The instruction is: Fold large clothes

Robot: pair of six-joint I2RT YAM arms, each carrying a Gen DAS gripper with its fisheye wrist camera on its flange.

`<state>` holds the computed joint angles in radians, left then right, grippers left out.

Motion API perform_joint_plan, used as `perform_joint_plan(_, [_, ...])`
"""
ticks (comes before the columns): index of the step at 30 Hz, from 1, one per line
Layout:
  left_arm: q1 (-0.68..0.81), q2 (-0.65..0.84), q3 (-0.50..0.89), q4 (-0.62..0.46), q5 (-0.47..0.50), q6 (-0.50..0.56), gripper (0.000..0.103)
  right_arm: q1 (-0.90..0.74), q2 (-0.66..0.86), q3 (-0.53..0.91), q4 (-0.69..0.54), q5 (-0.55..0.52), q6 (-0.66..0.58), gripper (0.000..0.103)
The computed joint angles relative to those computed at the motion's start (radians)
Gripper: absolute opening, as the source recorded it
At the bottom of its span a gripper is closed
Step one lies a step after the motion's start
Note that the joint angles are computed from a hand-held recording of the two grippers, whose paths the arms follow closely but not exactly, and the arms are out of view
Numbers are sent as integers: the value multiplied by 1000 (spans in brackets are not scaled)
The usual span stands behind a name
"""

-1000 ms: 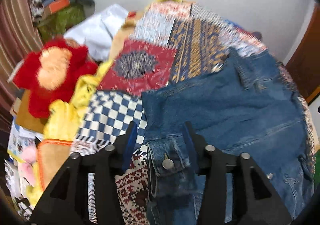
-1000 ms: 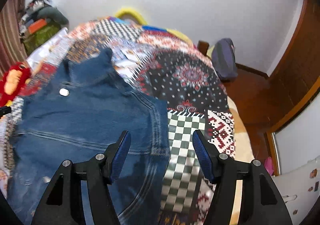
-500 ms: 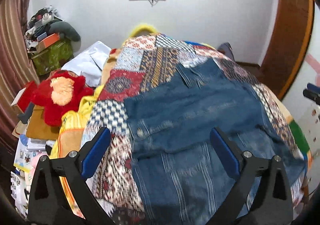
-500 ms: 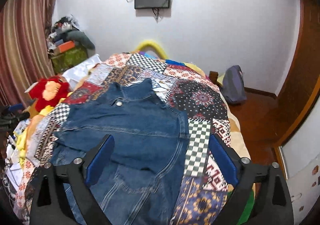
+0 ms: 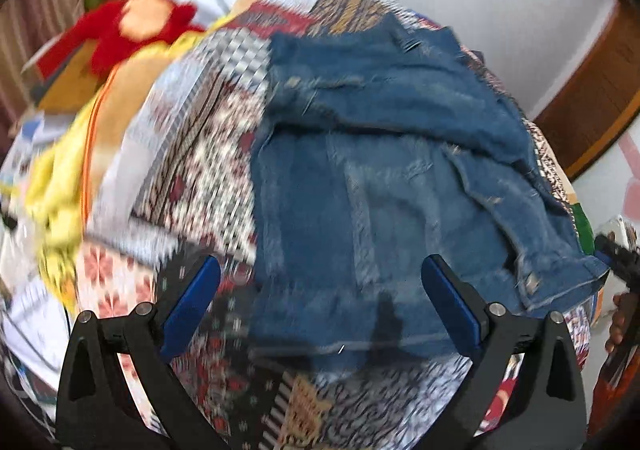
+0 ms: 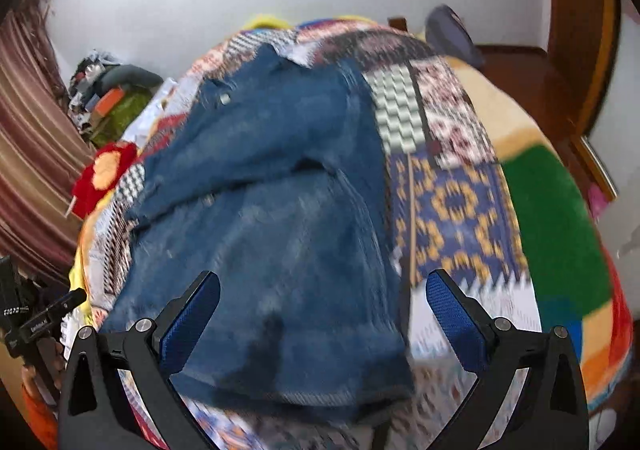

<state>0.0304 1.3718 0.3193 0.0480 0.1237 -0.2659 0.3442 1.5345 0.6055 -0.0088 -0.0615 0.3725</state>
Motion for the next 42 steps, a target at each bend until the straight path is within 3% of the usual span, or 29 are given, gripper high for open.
perform_joint_plan(4, [63,14,-80,48,65,-25,101,-1,-37,-88,26,8,-4,102])
perform_joint_plan(9, [105,106,-144,154,160,-50,101,-64,-72,-181,88,-96,29,101])
perform_joint_plan(12, [86,138,-157,205,146,-59,101,-96,-109,-218,116,-135,41,83])
perform_joint_plan(17, [162,208,-138,257,279,-60,87,-117,-104,-213,115,-190,20,51])
perform_joint_plan(21, [258,272,-128,338,404,-100,82,-106,-100,-226,148,-193,37,37])
perform_joint_plan(26, [261,346,-104,358,377,-119,58,-113,-94,-230,167,-196,41,25])
perform_joint_plan(31, [289,294,-143,365,358,-118,24,-94,-124,-210,177,-175,54,16])
perform_joint_plan(34, [305,231,-156,335,365,-104,18,-75,-130,-179,175,-164,45,14])
perform_joint_plan(42, [186,-104,-88,141,241,-99,13,-27,-33,2,175,-158,5,14])
